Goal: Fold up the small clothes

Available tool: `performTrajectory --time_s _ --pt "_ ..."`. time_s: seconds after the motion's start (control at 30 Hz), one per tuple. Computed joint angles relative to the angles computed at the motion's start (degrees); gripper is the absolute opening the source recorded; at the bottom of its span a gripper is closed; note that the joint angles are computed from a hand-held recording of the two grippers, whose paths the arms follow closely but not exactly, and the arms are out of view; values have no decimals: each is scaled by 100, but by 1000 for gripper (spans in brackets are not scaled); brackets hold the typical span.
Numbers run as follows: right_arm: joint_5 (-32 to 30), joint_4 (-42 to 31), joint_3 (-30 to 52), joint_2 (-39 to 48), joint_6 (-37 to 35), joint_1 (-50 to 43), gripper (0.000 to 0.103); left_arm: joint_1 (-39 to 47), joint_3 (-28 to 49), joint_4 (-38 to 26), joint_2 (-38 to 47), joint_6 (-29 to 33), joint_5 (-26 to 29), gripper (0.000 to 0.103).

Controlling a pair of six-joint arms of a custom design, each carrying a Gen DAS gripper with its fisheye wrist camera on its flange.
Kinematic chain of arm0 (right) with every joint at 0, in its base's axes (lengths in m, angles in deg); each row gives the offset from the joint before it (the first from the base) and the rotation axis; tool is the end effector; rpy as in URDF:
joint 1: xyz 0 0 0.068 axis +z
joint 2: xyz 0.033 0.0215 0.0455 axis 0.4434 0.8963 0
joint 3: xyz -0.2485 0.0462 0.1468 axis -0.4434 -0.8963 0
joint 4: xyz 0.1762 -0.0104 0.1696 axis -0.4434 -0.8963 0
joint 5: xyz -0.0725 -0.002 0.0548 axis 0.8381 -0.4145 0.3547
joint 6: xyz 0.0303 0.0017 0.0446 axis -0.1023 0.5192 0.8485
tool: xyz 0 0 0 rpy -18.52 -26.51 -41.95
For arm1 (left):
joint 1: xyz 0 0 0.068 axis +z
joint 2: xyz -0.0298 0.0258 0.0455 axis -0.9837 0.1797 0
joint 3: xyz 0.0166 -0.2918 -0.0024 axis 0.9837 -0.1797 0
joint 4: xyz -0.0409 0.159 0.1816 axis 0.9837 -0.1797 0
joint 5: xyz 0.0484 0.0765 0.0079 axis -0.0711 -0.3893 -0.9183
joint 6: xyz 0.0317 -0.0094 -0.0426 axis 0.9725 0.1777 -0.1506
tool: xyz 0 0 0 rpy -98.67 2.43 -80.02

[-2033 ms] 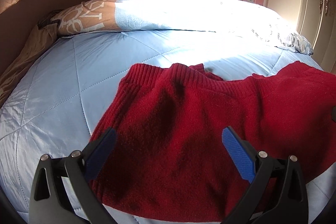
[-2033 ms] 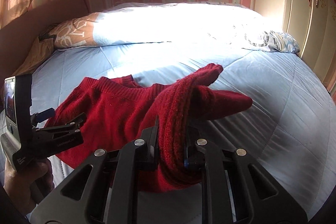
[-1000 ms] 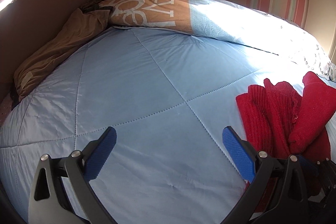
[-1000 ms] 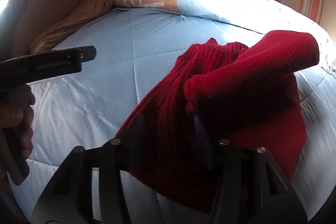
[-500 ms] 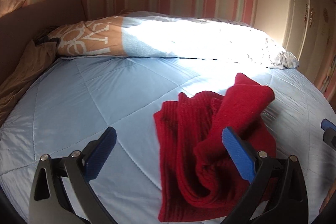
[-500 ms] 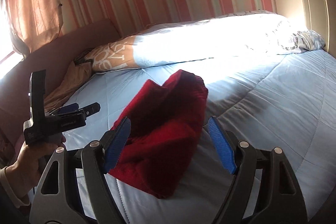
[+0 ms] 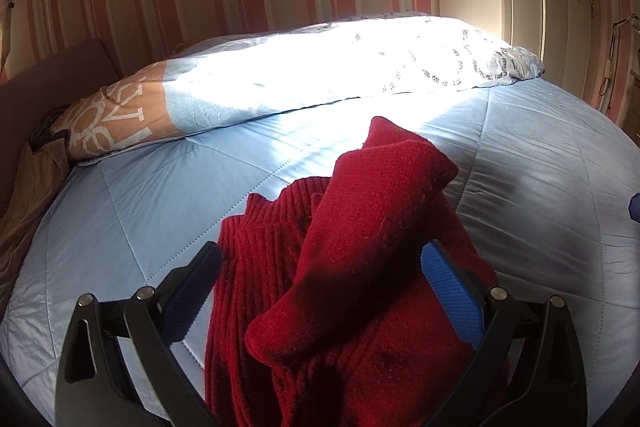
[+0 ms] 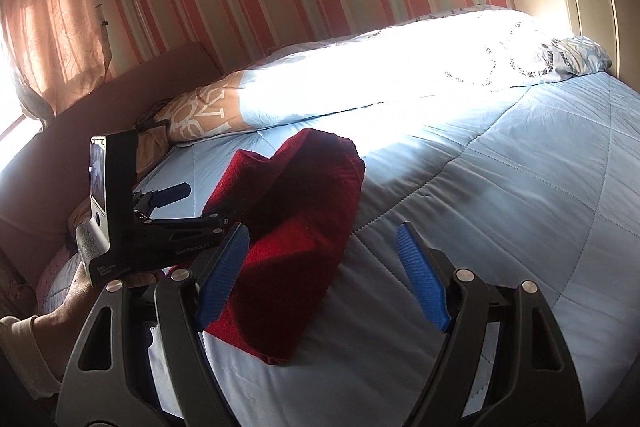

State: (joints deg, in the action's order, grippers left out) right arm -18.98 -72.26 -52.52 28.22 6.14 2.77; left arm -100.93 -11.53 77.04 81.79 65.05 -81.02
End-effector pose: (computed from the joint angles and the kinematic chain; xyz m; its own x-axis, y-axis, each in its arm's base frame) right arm 0.1405 -0.0343 0.1577 -0.5787 0.1255 -0.8058 -0.2784 0.8983 0.3399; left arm 0.2205 -0.0769 0.1658 -0.5964 0.2184 -0.7724 0.1788 0.9742 0.1373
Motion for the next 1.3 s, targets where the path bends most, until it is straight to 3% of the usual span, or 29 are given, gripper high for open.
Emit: performTrajectory --time_s 0.13,0.2,0.3,0.53,0.7,0.83,0.93,0.97,1.03,1.13,1.2,1.3 --pt "142 109 0 162 11 127 77 160 248 -220 380 -241 5 71" --pt "199 185 -12 238 51 195 77 199 348 -345 540 -231 17 39" --pt "364 343 -40 356 143 359 78 310 322 -347 479 -295 70 23" --pt "1116 1155 -164 782 754 1247 78 765 399 -745 106 -300 -492 17" --pt "1688 1731 -219 1104 1291 2084 78 1593 487 -805 278 -235 -246 10" --pt "2123 2010 -169 1363 1495 2691 78 2330 593 -750 873 -169 431 10" --pt "2401 2106 -98 1513 1545 2900 79 2567 344 -499 757 -99 856 11" --pt "2415 2130 -66 1583 1558 2908 82 2623 300 -523 659 -90 1102 22" --pt "2547 2132 12 1736 1562 2982 83 2515 138 -509 351 -53 1144 59" --pt "2708 2171 62 1938 1595 3067 86 2199 -78 -535 -192 23 1000 66" --pt "2684 2218 48 2071 1635 3024 89 2119 -170 -707 -499 24 1235 81" --pt "2623 2342 -47 2145 1623 2896 89 1734 -332 -911 -787 89 1082 81"
